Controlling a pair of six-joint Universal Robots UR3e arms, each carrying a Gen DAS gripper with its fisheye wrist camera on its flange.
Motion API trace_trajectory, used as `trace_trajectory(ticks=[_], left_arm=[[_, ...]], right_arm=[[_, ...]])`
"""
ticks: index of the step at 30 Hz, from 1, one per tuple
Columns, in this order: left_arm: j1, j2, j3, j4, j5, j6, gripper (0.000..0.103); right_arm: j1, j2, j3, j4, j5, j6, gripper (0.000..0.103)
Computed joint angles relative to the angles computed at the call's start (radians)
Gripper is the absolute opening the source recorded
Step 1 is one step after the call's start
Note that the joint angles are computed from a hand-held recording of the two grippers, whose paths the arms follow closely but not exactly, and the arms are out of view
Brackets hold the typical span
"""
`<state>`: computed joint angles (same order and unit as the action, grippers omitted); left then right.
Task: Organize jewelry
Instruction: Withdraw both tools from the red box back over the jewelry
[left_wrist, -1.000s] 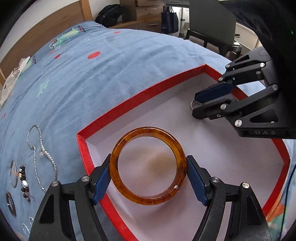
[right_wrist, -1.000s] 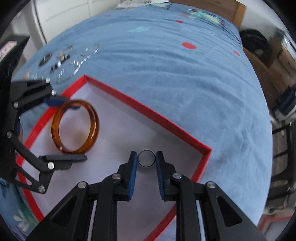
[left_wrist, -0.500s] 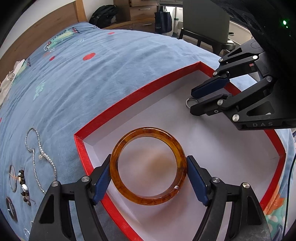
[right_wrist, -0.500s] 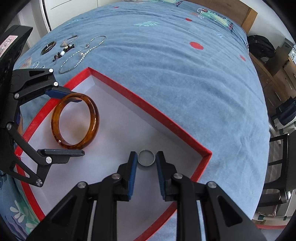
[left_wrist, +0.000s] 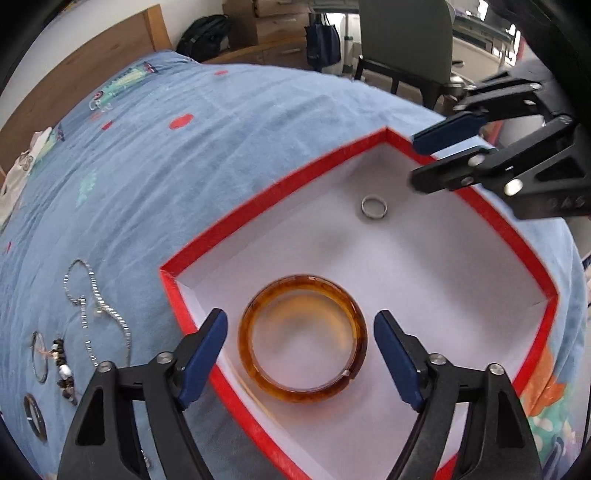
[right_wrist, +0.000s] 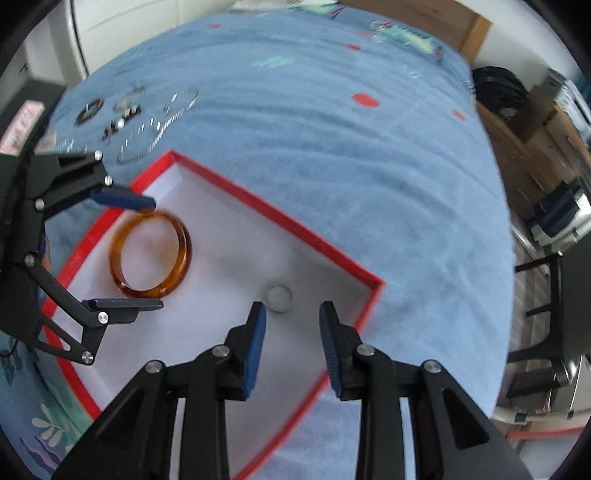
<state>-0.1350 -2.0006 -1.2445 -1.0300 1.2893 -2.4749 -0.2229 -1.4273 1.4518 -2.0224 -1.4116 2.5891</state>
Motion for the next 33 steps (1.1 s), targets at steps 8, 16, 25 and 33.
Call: trace_trajectory(ticks=[8, 16, 25, 33], left_arm=[[0.087, 0.219, -0.117, -0.042, -0.085, -0.012, 0.082], [0.394, 0.53, -0.237, -0.236, -0.239, 0.12, 0.082], [0.946, 0.728, -0.115, -0.723, -0.405, 0.573, 0.085], [1.412, 0.672, 0.155, -1.211, -0.565, 1.021, 0.09]], right_arm=[[-0.094, -0.285, 0.098, 0.083, 0.042, 0.108, 0.029], [-0.029, -0.468, -0.014, 0.264, 0.017, 0.276, 0.029], [0.363, -0.381, -0.262, 0.312, -0.225, 0.588, 0.029], [0.683, -0.184, -0.521, 0.367, -0.455, 0.83, 0.029]])
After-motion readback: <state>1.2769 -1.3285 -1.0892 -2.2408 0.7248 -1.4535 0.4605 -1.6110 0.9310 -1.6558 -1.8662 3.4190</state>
